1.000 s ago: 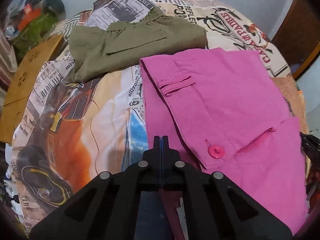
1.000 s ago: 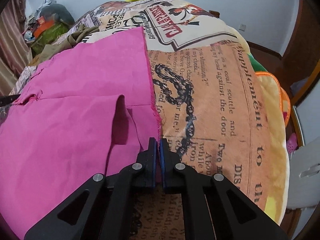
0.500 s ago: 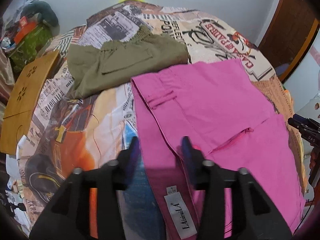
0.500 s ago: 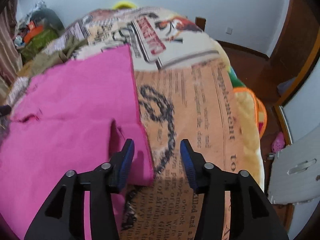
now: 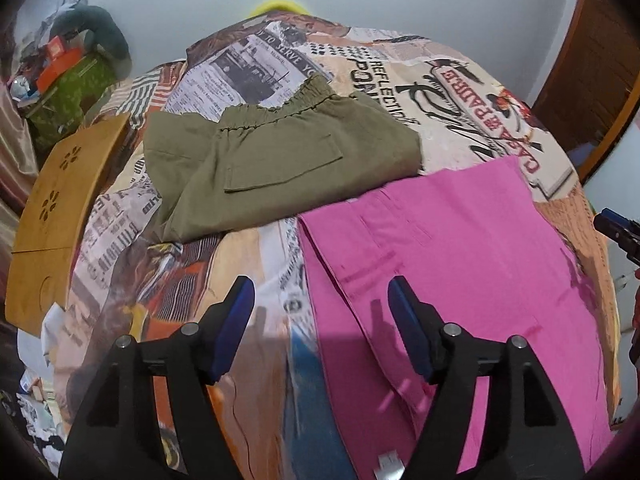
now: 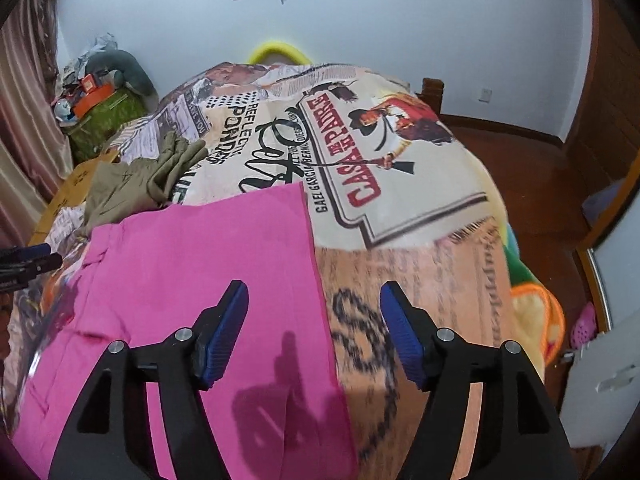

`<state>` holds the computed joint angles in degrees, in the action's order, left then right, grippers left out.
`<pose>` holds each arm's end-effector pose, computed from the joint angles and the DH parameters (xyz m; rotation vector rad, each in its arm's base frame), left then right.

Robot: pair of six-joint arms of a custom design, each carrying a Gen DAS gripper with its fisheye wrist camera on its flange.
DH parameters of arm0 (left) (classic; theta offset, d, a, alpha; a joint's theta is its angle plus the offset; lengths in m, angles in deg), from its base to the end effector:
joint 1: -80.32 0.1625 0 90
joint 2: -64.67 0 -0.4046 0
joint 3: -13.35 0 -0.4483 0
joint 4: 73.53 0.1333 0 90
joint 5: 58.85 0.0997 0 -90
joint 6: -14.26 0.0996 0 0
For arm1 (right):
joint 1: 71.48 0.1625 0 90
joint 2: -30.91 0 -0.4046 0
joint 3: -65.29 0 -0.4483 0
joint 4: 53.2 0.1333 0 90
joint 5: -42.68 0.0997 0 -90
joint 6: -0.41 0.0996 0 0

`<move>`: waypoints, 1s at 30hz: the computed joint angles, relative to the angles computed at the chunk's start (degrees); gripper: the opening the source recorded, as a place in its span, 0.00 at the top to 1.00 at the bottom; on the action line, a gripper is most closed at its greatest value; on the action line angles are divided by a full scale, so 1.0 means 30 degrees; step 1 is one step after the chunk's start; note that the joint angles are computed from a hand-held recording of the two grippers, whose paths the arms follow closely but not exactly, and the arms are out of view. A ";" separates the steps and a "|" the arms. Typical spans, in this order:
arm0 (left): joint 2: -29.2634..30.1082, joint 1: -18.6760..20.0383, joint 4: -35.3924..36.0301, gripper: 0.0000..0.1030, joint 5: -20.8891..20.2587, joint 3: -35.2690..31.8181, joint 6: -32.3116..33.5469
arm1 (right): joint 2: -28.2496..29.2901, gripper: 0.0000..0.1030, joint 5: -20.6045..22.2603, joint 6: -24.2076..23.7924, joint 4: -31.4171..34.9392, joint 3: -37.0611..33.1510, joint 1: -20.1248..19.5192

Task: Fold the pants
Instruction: 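Grasp the pink trousers' waistband corners with both tools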

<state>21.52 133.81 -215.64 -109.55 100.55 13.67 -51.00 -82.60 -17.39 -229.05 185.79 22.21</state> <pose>-0.2746 -0.7011 0.0652 0.7103 2.3952 -0.4505 0.1100 -0.5287 0.3015 0.1140 -2.3113 0.9057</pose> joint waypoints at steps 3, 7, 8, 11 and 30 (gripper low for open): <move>0.0848 0.0493 0.0507 0.33 -0.0507 -0.1221 -0.0024 | 0.0624 0.37 0.1263 0.0504 -0.0087 -0.0634 -0.0780; 0.1947 0.1084 0.1174 0.35 -0.0893 -0.2716 -0.0265 | 0.1648 0.37 0.1876 0.0869 0.0592 -0.1801 -0.1340; 0.2193 0.1234 0.1466 0.35 -0.1052 -0.3071 -0.0269 | 0.1819 0.37 0.1835 0.0809 0.0794 -0.2040 -0.1384; 0.2806 0.1578 0.2308 0.41 -0.1234 -0.3926 -0.0413 | 0.2921 0.37 0.1555 0.0103 0.1521 -0.3405 -0.1500; 0.3545 0.1625 0.1026 0.77 -0.1748 -0.4381 0.1056 | 0.5392 0.83 0.2842 -0.0538 0.1428 -0.5785 -0.1848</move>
<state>32.15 138.69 -212.56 -114.79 87.40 16.84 -34.83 -74.07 -19.00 -224.76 168.43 16.67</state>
